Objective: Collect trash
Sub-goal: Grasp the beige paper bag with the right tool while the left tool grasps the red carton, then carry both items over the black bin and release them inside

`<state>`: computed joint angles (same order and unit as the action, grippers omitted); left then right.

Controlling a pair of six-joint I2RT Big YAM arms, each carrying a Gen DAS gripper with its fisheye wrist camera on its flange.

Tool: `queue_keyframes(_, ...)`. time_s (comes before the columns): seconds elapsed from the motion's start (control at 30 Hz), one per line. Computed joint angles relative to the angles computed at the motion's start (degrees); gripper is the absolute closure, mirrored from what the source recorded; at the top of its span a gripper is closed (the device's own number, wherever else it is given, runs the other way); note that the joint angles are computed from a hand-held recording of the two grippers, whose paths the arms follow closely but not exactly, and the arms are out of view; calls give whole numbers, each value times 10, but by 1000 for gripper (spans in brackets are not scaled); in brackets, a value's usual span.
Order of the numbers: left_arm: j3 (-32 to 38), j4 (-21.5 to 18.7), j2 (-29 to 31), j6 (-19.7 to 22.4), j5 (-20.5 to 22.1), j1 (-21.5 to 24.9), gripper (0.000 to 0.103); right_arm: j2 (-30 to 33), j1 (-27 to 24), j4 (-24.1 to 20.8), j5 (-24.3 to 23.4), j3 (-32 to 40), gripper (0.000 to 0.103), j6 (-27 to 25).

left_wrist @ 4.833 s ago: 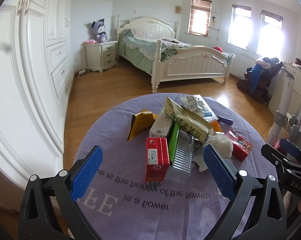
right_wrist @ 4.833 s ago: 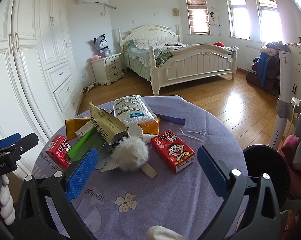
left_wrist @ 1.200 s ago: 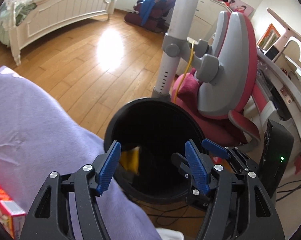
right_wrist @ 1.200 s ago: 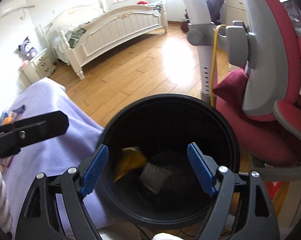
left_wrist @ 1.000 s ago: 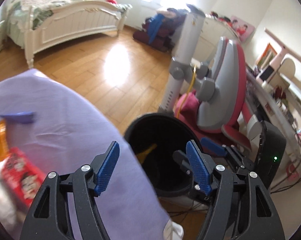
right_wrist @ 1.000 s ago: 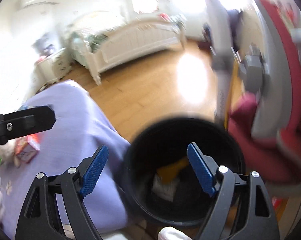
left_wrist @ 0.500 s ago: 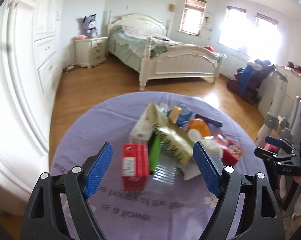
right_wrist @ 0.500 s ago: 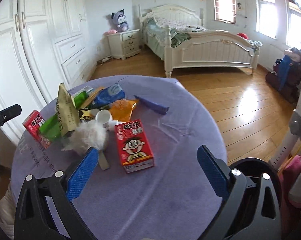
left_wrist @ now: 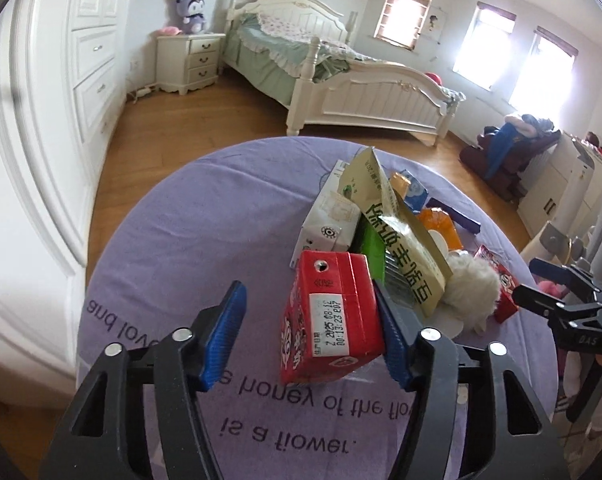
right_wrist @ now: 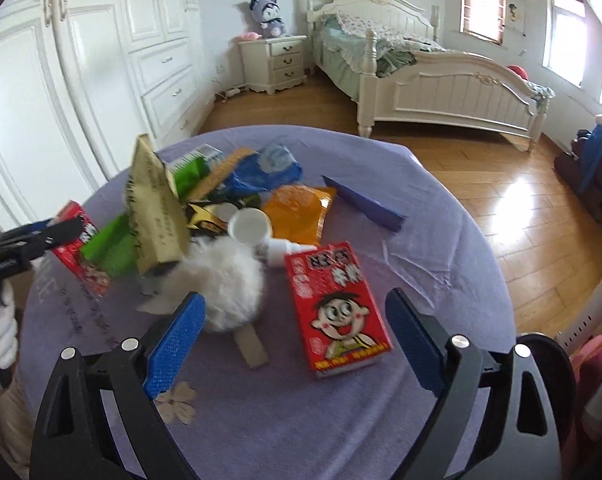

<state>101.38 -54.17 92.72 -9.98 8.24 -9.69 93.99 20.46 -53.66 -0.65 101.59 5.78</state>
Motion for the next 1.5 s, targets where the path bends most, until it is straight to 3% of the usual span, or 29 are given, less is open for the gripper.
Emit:
queue_keyframes(0.13,-4,6,4,-19,21,8,69,48,17,-22,-50,83,13,-30)
queue_keyframes(0.2,-7,9,4,-22,29,11,69,83,23,-43,-78,135,15,-37)
queue_keyframes(0.33,-15,18,1,-12,29,13,70,169,41,-115,-88,261,21,-66)
queue_keyframes(0.47,-15,21,2,-5,35,20,70,264,49,-227,-85,409,39,-69)
queue_keyframes(0.53,-17,24,0,-4,37,22,70,280,45,-246,-100,440,52,-56)
queue_keyframes(0.67,-20,31,-7,-1,45,26,70,237,45,-200,-101,371,59,-56)
queue_keyframes(0.8,-18,45,-22,-3,52,24,70,166,42,-121,-111,262,61,-40)
queue_keyframes(0.97,7,48,-32,8,77,7,70,85,28,-6,-108,153,62,16)
queue_keyframes(1.07,52,31,-15,23,100,-18,70,29,21,59,-65,83,62,53)
queue_keyframes(1.23,137,1,39,43,140,-80,70,-57,2,126,60,-20,61,70)
queue_keyframes(1.33,181,-10,75,54,156,-121,70,-101,-18,140,123,-69,61,85)
queue_keyframes(1.5,254,-34,145,58,182,-185,70,-145,-64,131,183,-131,61,110)
